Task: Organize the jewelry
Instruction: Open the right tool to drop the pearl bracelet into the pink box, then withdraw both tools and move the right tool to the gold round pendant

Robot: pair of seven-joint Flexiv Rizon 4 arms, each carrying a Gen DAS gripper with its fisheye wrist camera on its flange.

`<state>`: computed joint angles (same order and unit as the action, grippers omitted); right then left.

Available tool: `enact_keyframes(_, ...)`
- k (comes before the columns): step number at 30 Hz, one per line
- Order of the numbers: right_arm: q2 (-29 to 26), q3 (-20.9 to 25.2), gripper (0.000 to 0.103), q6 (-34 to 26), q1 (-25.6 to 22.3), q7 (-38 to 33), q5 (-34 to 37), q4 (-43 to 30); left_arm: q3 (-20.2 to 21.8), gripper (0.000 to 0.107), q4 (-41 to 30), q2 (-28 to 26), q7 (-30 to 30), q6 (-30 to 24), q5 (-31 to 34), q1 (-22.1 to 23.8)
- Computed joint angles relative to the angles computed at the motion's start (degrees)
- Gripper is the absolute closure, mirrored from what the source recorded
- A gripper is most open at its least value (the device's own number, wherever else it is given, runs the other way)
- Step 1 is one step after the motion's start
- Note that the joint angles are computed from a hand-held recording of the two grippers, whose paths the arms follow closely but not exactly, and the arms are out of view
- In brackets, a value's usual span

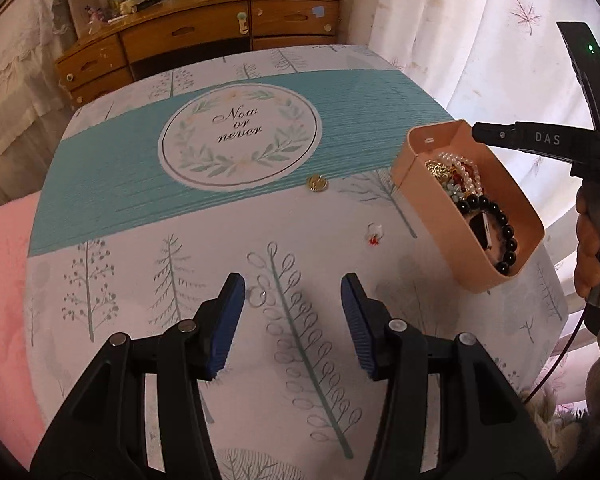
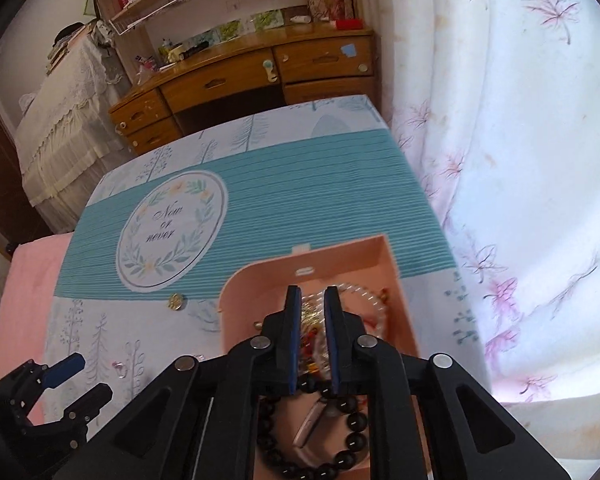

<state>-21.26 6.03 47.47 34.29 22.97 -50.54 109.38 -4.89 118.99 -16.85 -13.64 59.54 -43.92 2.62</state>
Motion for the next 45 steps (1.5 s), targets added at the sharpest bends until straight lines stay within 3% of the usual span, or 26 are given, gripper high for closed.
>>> enact_keyframes(2,-1.12,0.01,0.084,0.50,0.36,-0.49,-0.17,-1.14,0.90,0.060,-0.40,0.11,-1.24,-4.12,0.01,1.41)
enact_keyframes(5,-2.03,0.01,0.082,0.73,1.41,-1.00,-0.48,-2.26,0.89,0.060,0.91,0.88,0.28,-6.22,-5.75,3.09)
enact_keyframes(10,-2.73,0.08,0.082,2.10,3.42,-0.45,-1.36,-3.19,1.86,0.060,2.97,1.92,4.16,-3.21,-11.46,2.83)
enact_keyframes(18,-5.43,0.09,0.082,4.13,7.09,-1.35,-1.90,-6.77,3.69,0.060,-1.17,-1.89,-5.63,-7.02,-2.16,4.14)
enact_keyframes(22,-7.65,0.03,0.081,6.08,7.86,-4.13,0.19,-9.04,3.12,0.060,-2.75,-4.18,-9.09,-5.67,-0.16,4.52)
enact_keyframes(28,-11.85,-1.79,0.080,8.60,8.32,-8.68,4.09,-13.05,0.56,0.060,-3.70,-5.94,-5.56,-2.89,-0.74,5.93)
enact_keyframes(32,-14.86,-4.33,0.058,8.08,8.92,-9.69,5.38,-16.53,0.04,0.060,-4.58,-6.92,-5.10,-3.34,-1.53,6.66)
enact_keyframes(43,-24.91,-5.55,0.058,3.17,7.79,-23.96,12.61,-29.20,-0.26,0.060,-6.65,-8.98,-5.88,-6.01,-2.03,8.05)
enact_keyframes(45,-26.08,-6.03,0.062,1.82,8.06,-25.74,13.55,-30.63,-0.31,0.060,-6.66,-9.06,-5.65,-6.11,-2.13,8.13)
